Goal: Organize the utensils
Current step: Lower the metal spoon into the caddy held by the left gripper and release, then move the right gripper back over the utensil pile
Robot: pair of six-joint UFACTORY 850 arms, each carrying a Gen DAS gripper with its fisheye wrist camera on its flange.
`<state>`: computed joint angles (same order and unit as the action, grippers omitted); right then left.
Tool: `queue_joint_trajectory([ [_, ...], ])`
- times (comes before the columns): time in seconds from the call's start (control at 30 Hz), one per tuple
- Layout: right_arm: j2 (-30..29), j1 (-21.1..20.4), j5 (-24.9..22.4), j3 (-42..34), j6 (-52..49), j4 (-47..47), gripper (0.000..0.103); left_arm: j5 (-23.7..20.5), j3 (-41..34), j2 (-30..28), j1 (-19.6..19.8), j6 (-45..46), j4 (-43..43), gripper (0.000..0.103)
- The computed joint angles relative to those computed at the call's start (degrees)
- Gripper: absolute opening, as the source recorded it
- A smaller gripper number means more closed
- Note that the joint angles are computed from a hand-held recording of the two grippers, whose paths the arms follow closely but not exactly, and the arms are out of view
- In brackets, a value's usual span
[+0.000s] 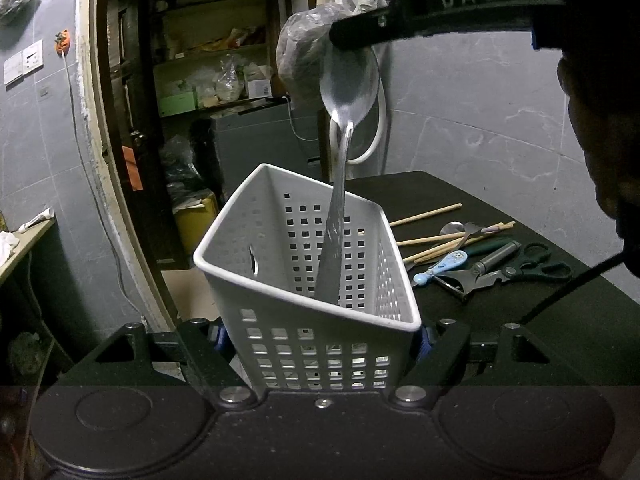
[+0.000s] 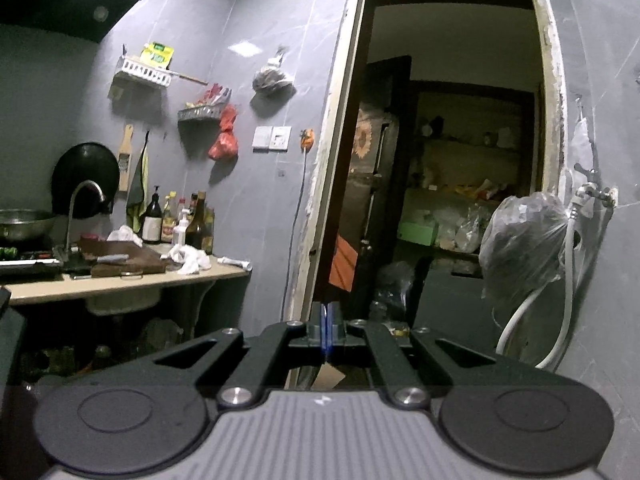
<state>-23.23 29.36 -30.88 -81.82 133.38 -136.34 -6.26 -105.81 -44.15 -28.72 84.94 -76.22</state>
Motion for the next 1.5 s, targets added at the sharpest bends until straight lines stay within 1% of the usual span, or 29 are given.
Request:
queue_joint_trajectory([
  [0.33, -0.53, 0.50, 1.55, 0.07, -3.66, 2.20, 0.001, 0.03, -0.06, -0.06, 0.00, -0.14, 0.09, 0.079],
  [0.53, -0.91, 0.41, 3.37, -0.25, -5.56, 4.28, 0.001, 0.14, -0.20, -0.14, -0.06, -1.02, 0.88, 0.079],
  [1.03, -1.27, 0.15, 6.07, -0.25, -9.36, 8.00, 0.002, 0.04, 0.05, 0.03, -0.02, 0.33, -0.35, 0.078],
  [1.2, -0.99, 0.10, 6.17, 0.22, -8.62, 7.58, 0.006, -0.09, 0.12, 0.11, 0.11, 0.45, -0.44, 0.078],
  [1.23, -0.89, 0.07, 6.13, 0.36, -8.19, 7.31, 0.012, -0.09, 0.12, 0.11, 0.11, 0.45, -0.44, 0.078],
  [1.27, -0.75, 0.06, 5.92, 0.60, -7.67, 7.04, 0.022, -0.08, 0.12, 0.12, 0.11, 0.49, -0.48, 0.078],
  [1.3, -0.64, 0.08, 5.61, 0.76, -7.32, 6.92, 0.027, -0.08, 0.13, 0.12, 0.11, 0.54, -0.51, 0.078],
  [1.37, -0.15, 0.05, 4.63, 1.53, -5.22, 5.70, 0.049, -0.08, 0.13, 0.12, 0.11, 0.54, -0.51, 0.078],
  [1.4, 0.15, -0.02, 3.84, 1.98, -4.11, 5.23, 0.053, -0.08, 0.13, 0.12, 0.11, 0.54, -0.51, 0.078],
  [1.47, 0.61, -0.11, 2.54, 2.68, -3.24, 5.54, 0.069, -0.07, 0.13, 0.12, 0.10, 0.26, -0.28, 0.078],
  [1.5, 0.81, -0.12, 1.48, 3.07, -3.35, 6.45, 0.073, -0.07, 0.13, 0.12, 0.10, 0.26, -0.28, 0.078],
])
